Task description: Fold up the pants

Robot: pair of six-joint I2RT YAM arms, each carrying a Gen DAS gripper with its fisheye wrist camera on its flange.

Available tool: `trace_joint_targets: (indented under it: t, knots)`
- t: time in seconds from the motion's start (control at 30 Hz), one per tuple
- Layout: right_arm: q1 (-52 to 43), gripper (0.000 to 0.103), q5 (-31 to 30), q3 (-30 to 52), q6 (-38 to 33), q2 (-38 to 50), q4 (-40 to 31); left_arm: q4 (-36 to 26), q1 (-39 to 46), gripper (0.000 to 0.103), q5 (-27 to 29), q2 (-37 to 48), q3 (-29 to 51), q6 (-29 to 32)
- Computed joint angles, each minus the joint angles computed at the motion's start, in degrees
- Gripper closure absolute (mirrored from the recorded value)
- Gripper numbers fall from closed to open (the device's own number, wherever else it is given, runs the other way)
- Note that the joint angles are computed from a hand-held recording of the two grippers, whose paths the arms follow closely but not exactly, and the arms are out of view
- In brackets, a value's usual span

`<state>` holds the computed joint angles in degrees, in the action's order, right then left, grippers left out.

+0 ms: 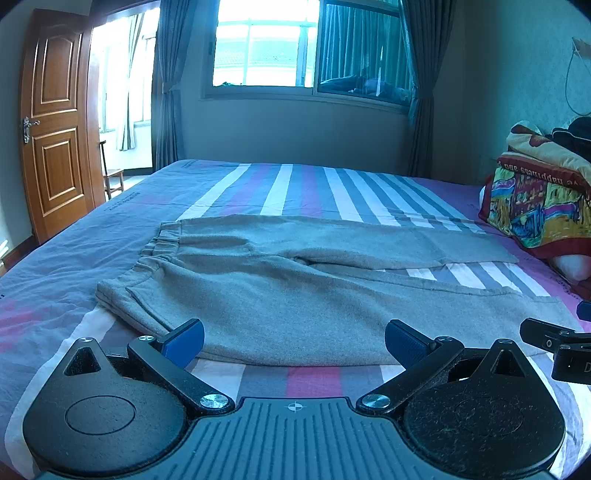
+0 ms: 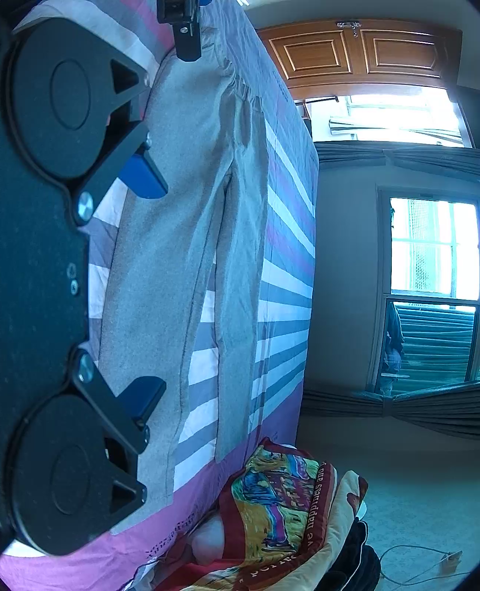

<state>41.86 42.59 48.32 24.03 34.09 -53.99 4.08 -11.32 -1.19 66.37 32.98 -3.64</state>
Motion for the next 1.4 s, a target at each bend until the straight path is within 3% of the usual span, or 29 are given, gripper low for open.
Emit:
trace_joint_targets:
  t: [1.4]
  knots:
    - [-0.45,0.0,-0.84,-0.44,-0.05,-0.54,0.06,-0.64,-0.43,0.0,0.05,-0.56,0.13,-0.02]
